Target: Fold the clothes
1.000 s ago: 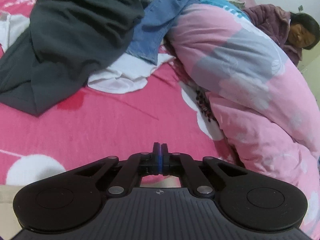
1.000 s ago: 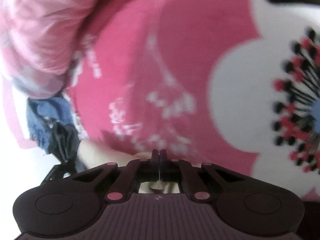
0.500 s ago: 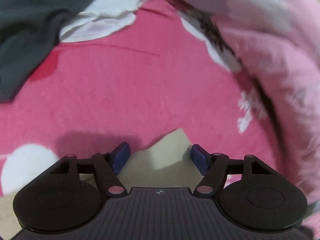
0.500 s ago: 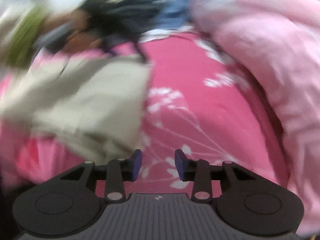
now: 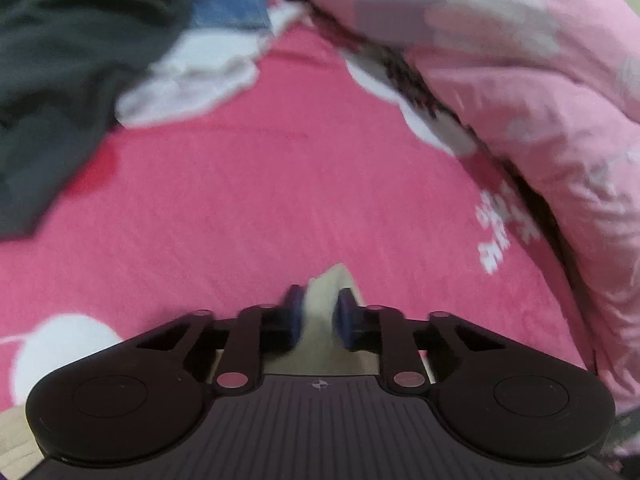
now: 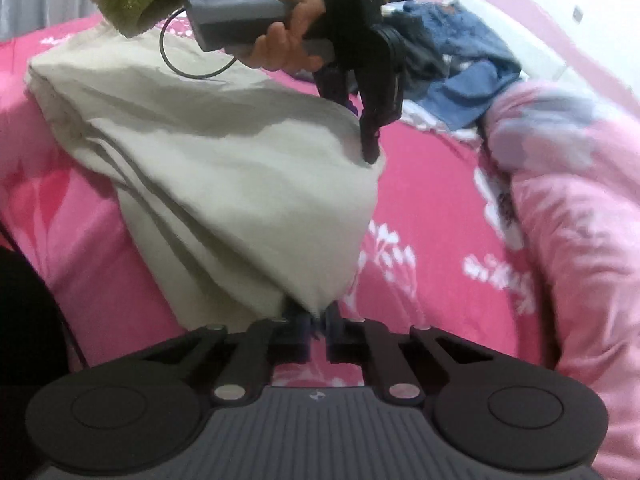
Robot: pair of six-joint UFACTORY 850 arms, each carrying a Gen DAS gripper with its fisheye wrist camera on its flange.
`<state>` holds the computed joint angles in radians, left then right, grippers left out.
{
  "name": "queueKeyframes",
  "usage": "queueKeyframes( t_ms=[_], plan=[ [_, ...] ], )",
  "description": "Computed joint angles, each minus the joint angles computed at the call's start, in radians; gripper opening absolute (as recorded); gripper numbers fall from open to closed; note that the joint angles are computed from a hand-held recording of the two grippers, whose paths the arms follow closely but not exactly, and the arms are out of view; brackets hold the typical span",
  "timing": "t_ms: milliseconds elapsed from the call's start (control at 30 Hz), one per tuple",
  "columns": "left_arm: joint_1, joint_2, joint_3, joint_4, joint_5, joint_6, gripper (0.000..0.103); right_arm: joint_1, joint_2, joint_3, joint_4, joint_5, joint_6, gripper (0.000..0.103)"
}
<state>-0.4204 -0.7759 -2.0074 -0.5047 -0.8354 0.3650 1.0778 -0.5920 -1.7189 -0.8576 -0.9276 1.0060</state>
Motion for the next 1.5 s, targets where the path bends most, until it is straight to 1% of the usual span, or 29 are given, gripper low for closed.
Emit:
queueKeyframes(
  t_ms=[67,100,167,367,467,500,567,600,667,700,733,767,800,867,900,933,967,1033,1067,1100,1133,1167,1233,1300,1333,1367,1400,1467,1500],
  plan=[
    [0.006,0.023,0.023,-0.02,0.061,-0.018,0.009,0.008,-0.008,-0.04,0.005,-0.05,0.03,0.003],
    [0.009,0.029,0.029,-0.027,0.086,-0.032,0.004,0.005,-0.012,-0.058,0.044,-0.065,0.059,0.003],
    [0.015,0.041,0.039,-0.038,0.135,-0.061,0.0,0.004,-0.017,-0.077,0.113,-0.078,0.091,0.003],
    [0.012,0.019,0.001,-0.005,0.143,-0.055,0.0,0.028,-0.021,-0.109,0.17,-0.123,0.179,0.003],
    [0.021,0.027,0.013,-0.039,0.127,-0.045,0.001,0.034,-0.039,-0.109,0.213,-0.144,0.135,0.003],
    [0.026,0.028,0.012,-0.052,0.109,-0.038,0.004,0.038,-0.044,-0.114,0.202,-0.155,0.118,0.003],
    [0.038,0.023,0.001,-0.069,0.05,-0.019,0.028,0.043,-0.042,-0.116,0.177,-0.168,0.114,0.003],
    [0.044,0.021,-0.004,-0.076,0.023,-0.011,0.033,0.043,-0.04,-0.111,0.18,-0.176,0.111,0.003],
    [0.056,0.054,0.042,-0.096,0.023,0.019,0.037,0.043,-0.037,-0.102,0.199,-0.207,0.093,0.003],
    [0.063,0.07,0.063,-0.106,0.022,0.034,0.039,0.044,-0.044,-0.1,0.243,-0.261,0.05,0.003],
    [0.069,0.086,0.084,-0.116,0.021,0.049,0.046,0.042,-0.043,-0.091,0.282,-0.302,0.033,0.003],
    [0.076,0.102,0.105,-0.125,0.02,0.063,0.051,0.033,-0.025,-0.07,0.324,-0.315,0.058,0.003],
    [0.081,0.117,0.124,-0.128,0.017,0.085,0.052,0.023,-0.002,-0.047,0.351,-0.315,0.103,0.003],
    [0.092,0.163,0.187,-0.149,0.027,0.148,0.055,-0.003,0.06,-0.003,0.33,-0.261,0.275,0.008],
    [0.097,0.187,0.221,-0.15,0.032,0.157,0.056,-0.022,0.089,0.016,0.294,-0.206,0.367,0.014],
    [0.103,0.212,0.254,-0.152,0.037,0.167,0.056,-0.046,0.113,0.034,0.252,-0.133,0.458,0.037],
    [0.112,0.243,0.3,-0.166,0.041,0.18,0.056,-0.071,0.127,0.051,0.211,-0.053,0.537,0.053],
    [0.131,0.301,0.382,-0.188,0.043,0.191,0.056,-0.142,0.129,0.045,0.209,0.134,0.606,0.057],
    [0.142,0.33,0.421,-0.198,0.04,0.196,0.056,-0.184,0.115,0.032,0.27,0.234,0.578,0.063],
    [0.153,0.358,0.46,-0.21,0.04,0.198,0.056,-0.228,0.08,-0.003,0.374,0.316,0.508,0.064],
    [0.165,0.389,0.504,-0.221,0.038,0.199,0.056,-0.266,0.043,-0.035,0.479,0.384,0.418,0.065],
    [0.175,0.413,0.536,-0.225,0.032,0.203,0.056,-0.295,0.001,-0.073,0.583,0.41,0.327,0.065],
    [0.188,0.464,0.602,-0.216,0.046,0.218,0.056,-0.341,-0.091,-0.16,0.793,0.408,0.178,0.065],
    [0.197,0.494,0.646,-0.228,0.051,0.264,0.057,-0.372,-0.133,-0.195,1.002,0.402,0.036,0.046],
    [0.194,0.502,0.662,-0.213,0.064,0.27,0.058,-0.383,-0.147,-0.204,1.085,0.404,-0.018,0.022],
    [0.192,0.51,0.678,-0.198,0.078,0.275,0.058,-0.385,-0.143,-0.188,1.126,0.443,-0.042,0.014],
    [0.188,0.51,0.684,-0.185,0.091,0.281,0.058,-0.377,-0.113,-0.158,1.125,0.524,-0.061,0.013],
    [0.18,0.513,0.701,-0.144,0.135,0.28,0.058,-0.357,-0.064,-0.104,0.998,0.705,-0.052,0.012],
    [0.179,0.512,0.707,-0.142,0.149,0.294,0.058,-0.356,-0.066,-0.099,0.894,0.74,0.016,0.012]
  ],
)
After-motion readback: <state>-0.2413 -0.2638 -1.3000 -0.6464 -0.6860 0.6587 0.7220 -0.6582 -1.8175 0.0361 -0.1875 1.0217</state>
